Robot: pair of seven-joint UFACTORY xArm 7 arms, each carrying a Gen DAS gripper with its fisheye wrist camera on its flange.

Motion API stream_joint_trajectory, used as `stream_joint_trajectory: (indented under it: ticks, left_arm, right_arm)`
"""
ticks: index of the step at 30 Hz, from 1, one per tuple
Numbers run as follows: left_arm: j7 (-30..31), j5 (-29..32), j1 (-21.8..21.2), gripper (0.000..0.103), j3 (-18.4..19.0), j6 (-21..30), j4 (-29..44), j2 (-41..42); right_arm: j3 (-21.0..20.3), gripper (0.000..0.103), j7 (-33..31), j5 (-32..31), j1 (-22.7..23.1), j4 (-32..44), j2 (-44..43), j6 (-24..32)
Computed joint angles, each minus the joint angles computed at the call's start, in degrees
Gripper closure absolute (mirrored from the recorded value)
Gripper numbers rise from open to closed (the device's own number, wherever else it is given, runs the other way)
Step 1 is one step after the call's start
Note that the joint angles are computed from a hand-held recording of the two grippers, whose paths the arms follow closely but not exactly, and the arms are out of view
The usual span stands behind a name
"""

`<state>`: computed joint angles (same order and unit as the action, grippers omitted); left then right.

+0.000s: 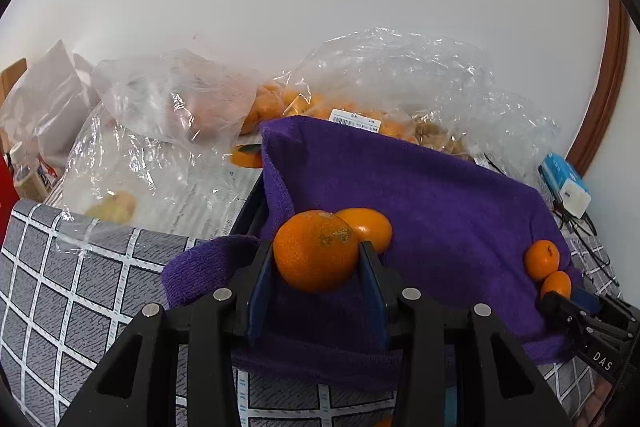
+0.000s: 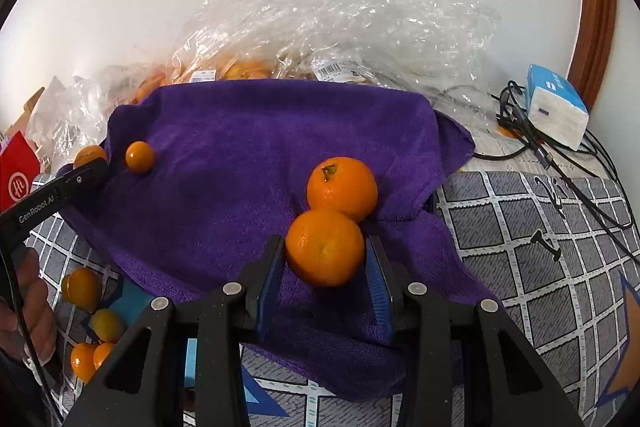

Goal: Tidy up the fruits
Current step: 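Lower the orange onto the towel and open the right gripper while the left gripper lowers its orange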

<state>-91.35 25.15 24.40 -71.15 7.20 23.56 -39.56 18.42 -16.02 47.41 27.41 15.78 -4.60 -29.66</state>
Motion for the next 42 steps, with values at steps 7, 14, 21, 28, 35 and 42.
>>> stream_joint_trajectory:
  ticks: [7,14,21,28,35,42]
  left_arm:
    - [1.49,1.45,1.58,0.064,-2.15,5.09,2.85,2.38]
    - [1.28,2.63,2.14,0.063,-2.25,5.0,2.95,3.17]
    - [1.25,3.15,2.78,0.063,-2.81,5.24,3.21,3.41]
    - [1.0,3.07,1.24,0.062,-2.02,7.0,3.25,2.5]
    - [-1.02,3.64,-2.67,0.055,2.17,5.05,1.0,0.24]
    - [-4.43,2.73,-6.33,0.053,4.44,4.14,-1.4,-5.59]
  right_arm:
    - [0.83,0.057,-2.99,3.92,0.69,0.53,0.03,-0.76]
    - [-2.2,0.036,7.49,-5.65,0.71,-3.38,-2.64,-2.92]
    - [1.34,0.035,8.7,-5.92,-1.91,-4.23,-3.08,-4.55]
    - [2.55,0.035,5.25,4.91,1.83,-4.17,-2.37,-13.16]
    - [0.88,0.035,4.64,4.94,2.71,-4.4,-4.77,-10.38]
    - [4.55,0.035,4.5,2.86,-0.66,-4.69,-6.64,-6.55]
